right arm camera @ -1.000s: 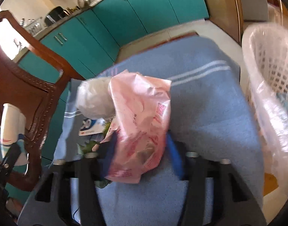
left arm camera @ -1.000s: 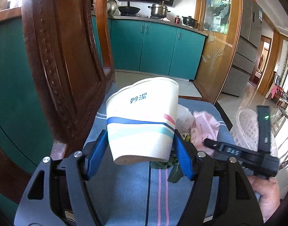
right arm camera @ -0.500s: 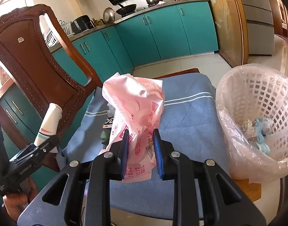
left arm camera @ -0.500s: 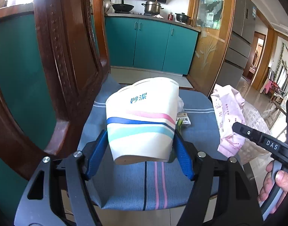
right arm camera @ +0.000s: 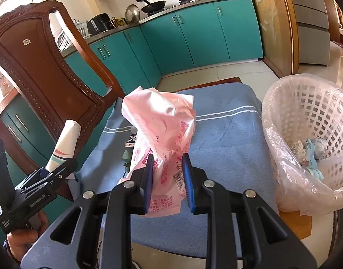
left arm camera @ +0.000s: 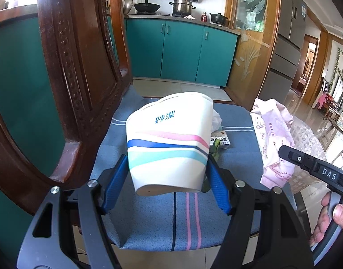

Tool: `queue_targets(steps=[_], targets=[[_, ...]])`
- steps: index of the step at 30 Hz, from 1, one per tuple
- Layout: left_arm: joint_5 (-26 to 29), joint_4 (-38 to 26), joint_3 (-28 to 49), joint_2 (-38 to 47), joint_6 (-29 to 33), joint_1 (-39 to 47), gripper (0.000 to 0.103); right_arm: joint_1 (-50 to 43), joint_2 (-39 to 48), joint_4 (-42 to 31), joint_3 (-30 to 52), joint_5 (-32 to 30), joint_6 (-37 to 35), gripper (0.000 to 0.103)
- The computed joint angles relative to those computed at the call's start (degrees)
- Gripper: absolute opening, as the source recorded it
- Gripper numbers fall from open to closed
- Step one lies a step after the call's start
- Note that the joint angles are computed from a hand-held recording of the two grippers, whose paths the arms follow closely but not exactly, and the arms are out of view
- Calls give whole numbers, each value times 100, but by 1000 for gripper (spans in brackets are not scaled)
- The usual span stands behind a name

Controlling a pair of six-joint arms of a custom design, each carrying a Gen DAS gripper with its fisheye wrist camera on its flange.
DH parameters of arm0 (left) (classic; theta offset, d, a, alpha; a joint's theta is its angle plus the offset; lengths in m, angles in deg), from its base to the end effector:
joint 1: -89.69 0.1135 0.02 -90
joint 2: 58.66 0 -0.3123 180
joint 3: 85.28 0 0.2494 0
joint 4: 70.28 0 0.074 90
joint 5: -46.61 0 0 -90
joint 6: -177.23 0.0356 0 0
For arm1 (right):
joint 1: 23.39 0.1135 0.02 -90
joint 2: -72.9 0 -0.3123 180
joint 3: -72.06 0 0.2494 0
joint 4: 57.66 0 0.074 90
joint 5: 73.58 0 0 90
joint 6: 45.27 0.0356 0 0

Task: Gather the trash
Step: 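Lift the paper cup and pink bag off the seat with both grippers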

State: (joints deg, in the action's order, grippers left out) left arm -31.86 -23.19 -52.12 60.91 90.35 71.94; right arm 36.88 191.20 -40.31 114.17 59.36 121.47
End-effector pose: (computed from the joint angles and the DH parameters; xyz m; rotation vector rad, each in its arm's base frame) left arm 0.2588 -0.0903 0.0672 0.5164 2.2064 -0.3631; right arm 0.1596 0.2306 0.0607 0.5658 2.1888 0.2592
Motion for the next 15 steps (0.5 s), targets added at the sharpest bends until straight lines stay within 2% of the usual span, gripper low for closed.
queue_targets(steps=[15], targets=[[-43, -120, 104, 31, 46, -11, 70, 28, 9, -119, 77, -20, -22, 25]])
